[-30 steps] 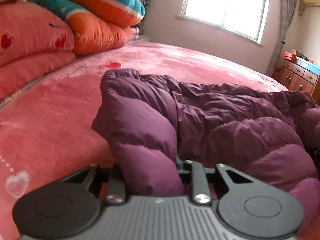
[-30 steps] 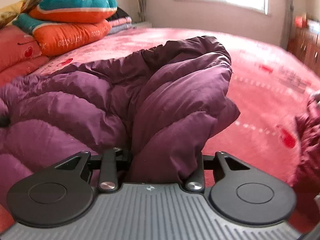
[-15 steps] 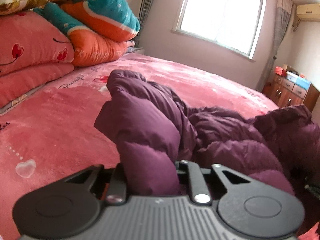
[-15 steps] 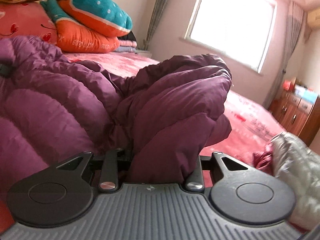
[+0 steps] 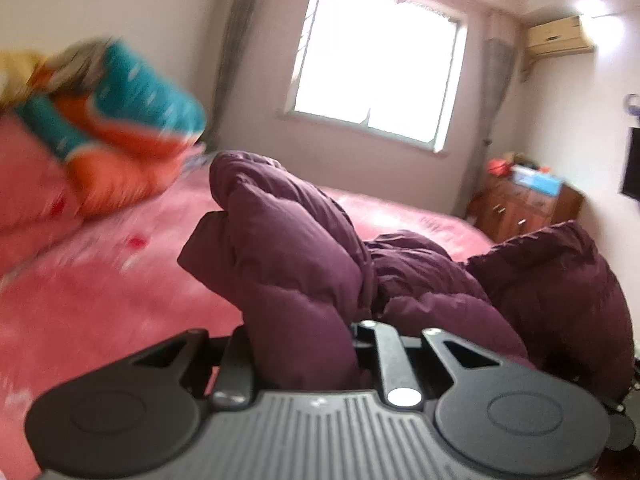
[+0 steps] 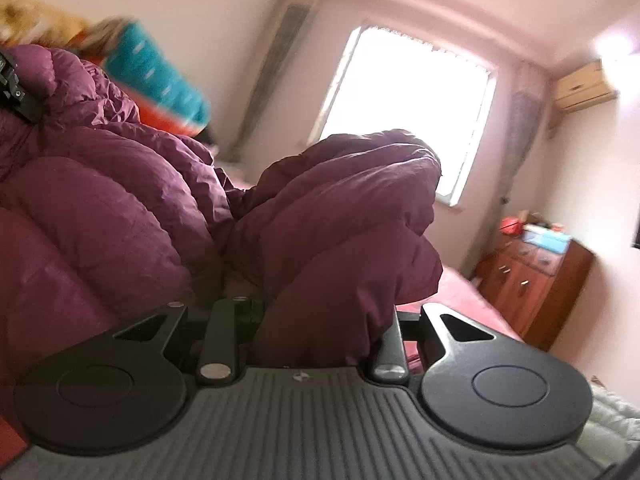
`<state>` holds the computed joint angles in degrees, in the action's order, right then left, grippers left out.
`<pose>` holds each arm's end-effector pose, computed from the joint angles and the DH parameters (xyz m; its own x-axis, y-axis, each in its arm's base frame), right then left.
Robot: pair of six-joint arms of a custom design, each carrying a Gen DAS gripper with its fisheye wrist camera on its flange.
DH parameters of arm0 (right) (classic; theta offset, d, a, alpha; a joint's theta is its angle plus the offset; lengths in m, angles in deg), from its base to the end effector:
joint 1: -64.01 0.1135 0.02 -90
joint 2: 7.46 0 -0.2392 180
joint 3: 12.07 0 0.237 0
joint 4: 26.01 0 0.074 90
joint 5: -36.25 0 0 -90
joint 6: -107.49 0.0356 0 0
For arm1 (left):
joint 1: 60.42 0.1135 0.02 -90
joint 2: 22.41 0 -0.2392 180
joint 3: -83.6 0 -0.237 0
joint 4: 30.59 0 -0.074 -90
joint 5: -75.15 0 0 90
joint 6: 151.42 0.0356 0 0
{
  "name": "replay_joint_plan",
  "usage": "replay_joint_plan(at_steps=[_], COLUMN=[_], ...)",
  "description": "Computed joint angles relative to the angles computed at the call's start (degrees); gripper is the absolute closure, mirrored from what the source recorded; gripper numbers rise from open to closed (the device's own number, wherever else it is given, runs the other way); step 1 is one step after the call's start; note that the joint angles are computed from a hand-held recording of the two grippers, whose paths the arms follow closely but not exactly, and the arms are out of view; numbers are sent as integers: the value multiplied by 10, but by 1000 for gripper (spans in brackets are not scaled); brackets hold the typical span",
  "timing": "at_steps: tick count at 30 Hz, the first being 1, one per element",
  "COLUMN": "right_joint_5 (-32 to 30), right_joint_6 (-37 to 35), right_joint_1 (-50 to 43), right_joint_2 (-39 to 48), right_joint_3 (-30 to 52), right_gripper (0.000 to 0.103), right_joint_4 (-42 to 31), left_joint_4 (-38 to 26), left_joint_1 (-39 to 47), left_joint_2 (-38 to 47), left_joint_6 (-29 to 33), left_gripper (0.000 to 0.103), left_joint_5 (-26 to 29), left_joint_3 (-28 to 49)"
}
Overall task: Fold large clothes
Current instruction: 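Lift and carry the jacket bundle with both grippers toward the grey stack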
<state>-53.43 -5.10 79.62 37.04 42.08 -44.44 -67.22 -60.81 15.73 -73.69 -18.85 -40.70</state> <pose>0.1843 0.0513 0.3042 -0.0344 -0.4085 -0.9121 -0.3000 0.8748 -0.3804 0.1613 0.0014 0.2969 -0.3067 -0.2099 -0.9284 -0.1272 0.9757 -0.1786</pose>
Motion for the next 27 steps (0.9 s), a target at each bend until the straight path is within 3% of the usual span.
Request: replay_joint_plan(at_steps=[6,9,12,17,21,25,27], right_joint_5=[-161,-239,-278,-279,-254,-242,-229], right_joint_6=[44,82,125,172,188,179,177], right_joint_1=[-237,-370,-474,-569,-604,-622,-622], right_joint_2=[6,56,122,274,406,530,598], right_joint_3=[63,103,138,233,341,474,563], right_gripper=[69,69,69,69,69,68,67], right_joint_4=[26,75,149,226,238,163,76], left_joint_4=[62,118,169,214,200,126,78], left_joint_1=[-210,-278,-323,-354,-364,-368,-367], left_joint_2=[131,238,365,570,746,908,990], left_joint_6=[9,17,36,19,4,-23,-34], left_gripper=[87,87,87,87,87,87,87], left_joint_5=[-132,-155,-156,-110,-77,-71,-79], left_joint_3=[137,209,296,449,609,777,874])
